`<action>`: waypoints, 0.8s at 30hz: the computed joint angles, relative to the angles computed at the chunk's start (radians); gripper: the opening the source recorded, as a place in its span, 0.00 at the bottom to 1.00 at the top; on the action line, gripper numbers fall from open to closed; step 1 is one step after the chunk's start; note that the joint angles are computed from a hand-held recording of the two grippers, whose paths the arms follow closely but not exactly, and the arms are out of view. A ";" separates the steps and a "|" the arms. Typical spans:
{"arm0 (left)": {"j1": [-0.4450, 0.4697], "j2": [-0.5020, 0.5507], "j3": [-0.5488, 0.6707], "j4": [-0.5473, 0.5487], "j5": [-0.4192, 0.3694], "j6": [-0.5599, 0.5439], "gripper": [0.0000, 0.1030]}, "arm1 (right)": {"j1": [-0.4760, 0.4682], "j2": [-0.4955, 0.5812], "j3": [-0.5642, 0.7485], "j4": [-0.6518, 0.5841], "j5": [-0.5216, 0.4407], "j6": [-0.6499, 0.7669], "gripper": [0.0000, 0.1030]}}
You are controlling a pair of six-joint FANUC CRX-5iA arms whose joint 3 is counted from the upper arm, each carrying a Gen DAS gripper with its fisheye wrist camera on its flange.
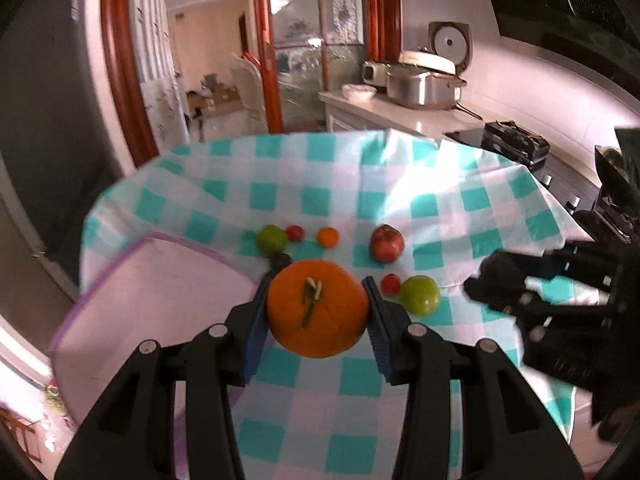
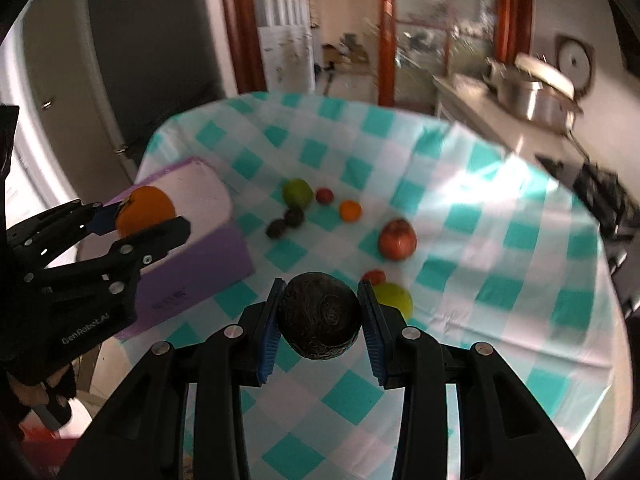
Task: Organize fruits
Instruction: 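Carry the orange and brown fruit into the purple-rimmed box and release both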
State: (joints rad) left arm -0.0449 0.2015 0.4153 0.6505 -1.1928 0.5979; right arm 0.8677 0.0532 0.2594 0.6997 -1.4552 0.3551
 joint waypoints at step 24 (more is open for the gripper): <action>0.207 -0.104 -0.064 0.170 -0.044 -0.080 0.43 | 0.159 -0.003 0.161 0.149 -0.171 0.172 0.36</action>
